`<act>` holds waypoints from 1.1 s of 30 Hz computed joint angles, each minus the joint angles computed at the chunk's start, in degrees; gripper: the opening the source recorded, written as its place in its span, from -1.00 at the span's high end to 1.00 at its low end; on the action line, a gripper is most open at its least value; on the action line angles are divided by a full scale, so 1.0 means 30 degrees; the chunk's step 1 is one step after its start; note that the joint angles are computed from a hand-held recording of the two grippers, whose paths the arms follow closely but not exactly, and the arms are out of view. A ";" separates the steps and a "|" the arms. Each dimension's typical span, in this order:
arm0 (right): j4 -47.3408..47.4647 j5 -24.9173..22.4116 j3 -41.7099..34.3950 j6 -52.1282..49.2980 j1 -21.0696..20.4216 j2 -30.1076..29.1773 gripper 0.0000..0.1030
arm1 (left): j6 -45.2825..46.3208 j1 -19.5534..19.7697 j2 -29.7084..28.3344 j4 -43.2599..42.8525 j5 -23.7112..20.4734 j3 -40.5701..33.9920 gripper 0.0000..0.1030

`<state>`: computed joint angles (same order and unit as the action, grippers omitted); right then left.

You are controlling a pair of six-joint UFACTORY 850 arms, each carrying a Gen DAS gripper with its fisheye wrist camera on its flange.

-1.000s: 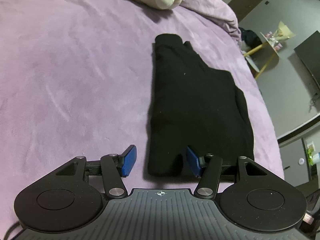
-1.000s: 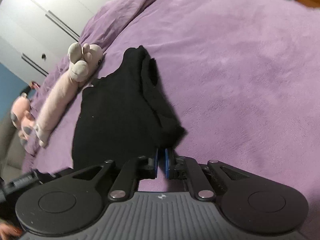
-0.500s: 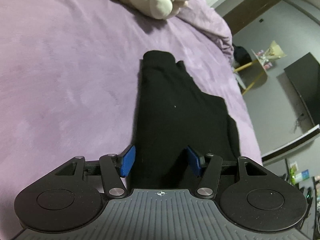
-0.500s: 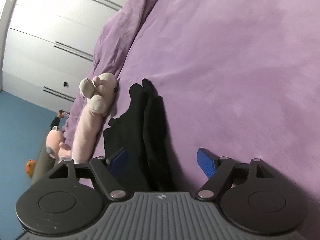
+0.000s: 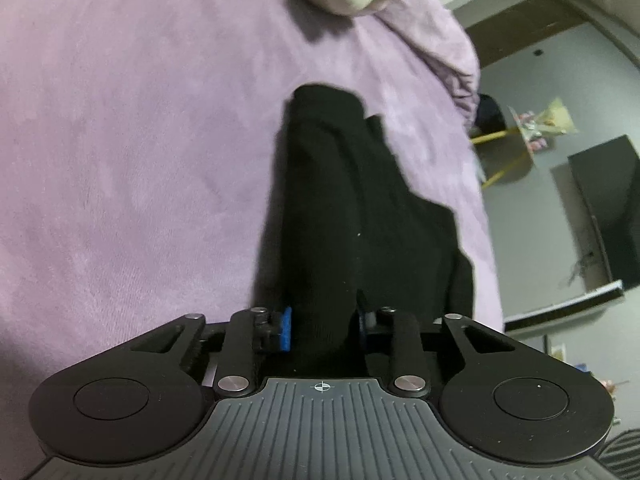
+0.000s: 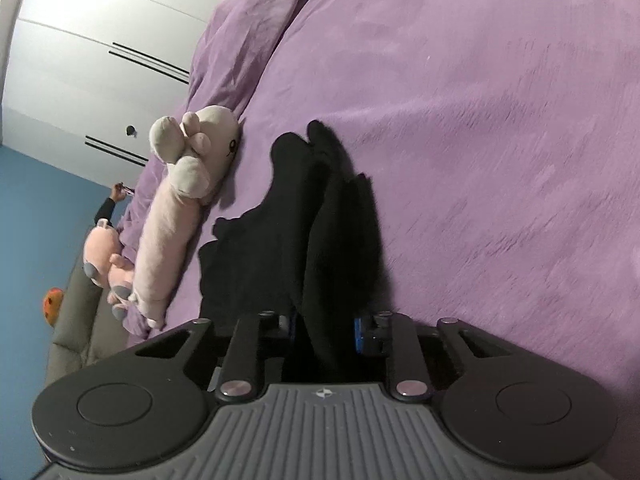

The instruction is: Fold small clothes

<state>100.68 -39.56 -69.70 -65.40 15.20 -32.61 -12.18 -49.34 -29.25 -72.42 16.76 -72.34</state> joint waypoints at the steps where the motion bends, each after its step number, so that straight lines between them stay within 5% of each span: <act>1: 0.0081 -0.0202 -0.0053 0.0082 0.0072 -0.0034 0.60 | -0.1235 -0.0012 0.0257 0.1015 0.0162 0.0259 0.43; 5: -0.0021 -0.1179 0.0158 0.0865 0.0326 0.0295 0.61 | -0.3582 -0.0200 0.1362 0.2701 0.0639 0.1190 0.44; 15: -0.3078 -0.3474 0.2807 0.2663 0.2380 0.2123 0.61 | 0.7369 -0.3576 0.6269 -0.9362 0.2682 0.5676 0.43; 18: -0.3735 -0.2192 0.4049 0.1424 0.3173 0.3462 0.51 | 0.8981 -0.4676 0.7110 -1.2116 0.3332 0.6620 0.39; 21: -0.4091 0.1715 0.4869 0.1185 0.3823 0.5211 0.05 | 1.1508 -0.5756 0.7318 -1.5037 0.5977 0.6499 0.41; 24: 0.0327 0.5457 0.5746 -0.2997 0.4524 0.6878 0.03 | 1.3129 -0.6153 0.7004 -1.6471 0.9019 0.5667 0.28; 29: 0.3022 0.4767 0.4091 -0.6054 0.6029 0.5657 0.03 | 1.3455 -0.5084 0.4796 -1.6754 1.1112 0.3457 0.10; 33: 0.2784 0.7022 0.1930 -0.7685 0.7648 0.3142 0.17 | 1.5055 -0.4052 0.1949 -1.6103 1.2160 0.1242 0.05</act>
